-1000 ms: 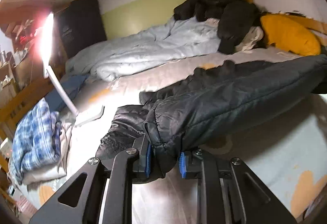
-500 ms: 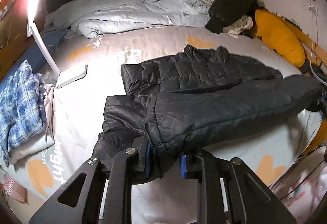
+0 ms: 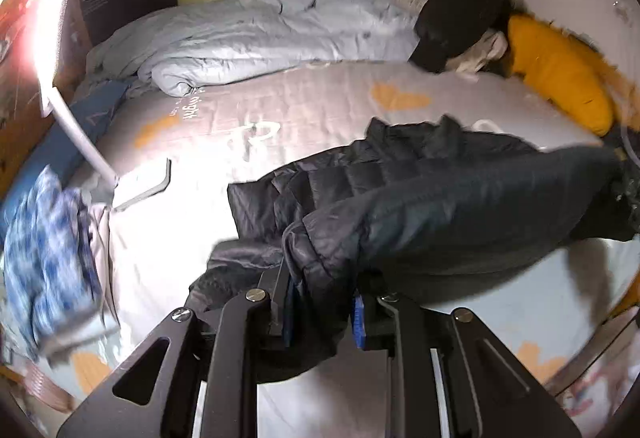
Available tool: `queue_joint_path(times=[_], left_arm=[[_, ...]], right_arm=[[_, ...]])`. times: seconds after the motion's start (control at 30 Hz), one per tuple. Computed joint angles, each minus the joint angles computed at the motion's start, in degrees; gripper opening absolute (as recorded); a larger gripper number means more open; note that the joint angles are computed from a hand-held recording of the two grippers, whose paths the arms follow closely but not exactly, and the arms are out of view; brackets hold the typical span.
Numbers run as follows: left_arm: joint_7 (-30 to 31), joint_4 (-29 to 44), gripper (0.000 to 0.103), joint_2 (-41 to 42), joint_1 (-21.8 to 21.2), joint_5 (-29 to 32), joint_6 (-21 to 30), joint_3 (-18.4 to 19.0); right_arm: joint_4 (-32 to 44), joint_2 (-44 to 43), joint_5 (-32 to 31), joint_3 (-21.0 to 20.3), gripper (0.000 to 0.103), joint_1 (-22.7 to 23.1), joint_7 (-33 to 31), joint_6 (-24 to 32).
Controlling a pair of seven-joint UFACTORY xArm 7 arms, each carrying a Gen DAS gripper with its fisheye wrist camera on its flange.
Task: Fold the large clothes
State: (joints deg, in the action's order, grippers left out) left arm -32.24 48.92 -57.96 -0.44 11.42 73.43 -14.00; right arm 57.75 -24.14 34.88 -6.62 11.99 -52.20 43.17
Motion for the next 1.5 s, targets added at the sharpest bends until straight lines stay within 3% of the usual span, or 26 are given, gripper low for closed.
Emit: queue_joint_path(times=[0.2, 0.4, 0.5, 0.53, 0.57, 0.63, 0.67, 0.7, 0.73, 0.77, 0.8, 0.9, 1.03, 1.2, 1.3, 1.33, 1.43, 1.5], left_arm=[[-0.1, -1.3, 0.026, 9.8, 3.4, 1.3, -10.7, 5.3], [0.7, -5.2, 0.027, 14.7, 3.7, 1.8, -16.5, 7.0], [1.2, -7.8, 0.031, 13.9, 4.3, 2.6, -21.2, 7.9], [1.2, -8.5, 0.032, 13.5, 4.6, 2.8, -22.6, 7.9], [1.0, -9.4, 0.035, 12.7, 5.1, 3.2, -24.1, 7.8], [0.0, -10.5, 0.043, 10.8, 6.1, 2.9, -26.1, 8.0], [-0.2, -10.7, 0.05, 9.9, 6.3, 2.6, -27.0, 8.2], [-0.7, -11.0, 0.065, 8.5, 7.0, 2.8, -28.0, 8.0], [-1.2, -11.2, 0.074, 7.5, 8.0, 3.4, -29.5, 7.6], [-2.4, -11.9, 0.09, 5.4, 9.6, 4.6, -31.3, 6.6], [-3.3, -12.7, 0.097, 3.2, 10.9, 5.6, -33.0, 5.9], [-4.2, -14.2, 0.102, -2.8, 12.9, 6.7, -34.9, 4.8], [-3.3, -15.4, 0.102, -8.6, 12.3, 5.1, -32.1, 5.0], [-1.5, -13.0, 0.102, -9.5, 10.8, 2.8, -26.4, 3.8], [-0.7, -13.8, 0.102, -9.3, 9.6, 2.0, -24.2, 4.1], [-0.2, -14.1, 0.102, -8.7, 9.2, 1.7, -23.6, 4.5], [-0.7, -15.4, 0.102, -7.6, 11.4, 3.5, -21.8, 4.0], [-0.3, -16.4, 0.102, -6.7, 11.7, 3.8, -22.4, 5.8]], right_arm=[[9.6, 13.0, -4.9, 5.2, 0.024, -1.1, 6.3, -4.3], [13.7, 20.4, -2.3, 7.6, 0.03, -2.1, 7.8, -6.4], [14.1, 22.0, -2.9, 9.0, 0.038, -2.5, 9.0, -9.7], [14.0, 22.3, -3.3, 9.4, 0.047, -2.5, 9.9, -10.8], [13.8, 22.7, -4.2, 9.8, 0.054, -2.6, 11.3, -12.3], [11.6, 22.7, -9.7, 10.7, 0.09, -2.5, 17.2, -19.9], [10.1, 22.2, -12.1, 10.9, 0.095, -2.6, 19.6, -23.8], [9.1, 21.6, -12.5, 10.9, 0.1, -2.6, 20.2, -26.7], [8.0, 20.5, -10.7, 10.5, 0.103, -2.2, 18.6, -28.9], [7.2, 19.2, -6.8, 9.7, 0.103, -1.5, 14.9, -30.5], [6.3, 17.8, -3.2, 8.7, 0.103, -0.4, 11.5, -32.0], [3.6, 13.7, 6.1, 4.6, 0.103, 4.3, 3.6, -38.1], [3.1, 8.9, 10.3, -1.4, 0.103, 7.8, 0.7, -32.6], [5.2, 7.5, 10.4, -3.0, 0.103, 4.6, 3.2, -17.4], [8.9, 10.3, -0.4, 0.4, 0.103, -1.2, 11.5, -5.8], [10.0, 11.3, -2.1, -0.4, 0.103, -0.9, 12.5, -2.7], [9.8, 13.3, -3.8, 2.6, 0.103, -4.7, 15.0, -3.5], [10.7, 14.7, -3.0, 2.7, 0.103, -5.7, 14.5, -4.1]])
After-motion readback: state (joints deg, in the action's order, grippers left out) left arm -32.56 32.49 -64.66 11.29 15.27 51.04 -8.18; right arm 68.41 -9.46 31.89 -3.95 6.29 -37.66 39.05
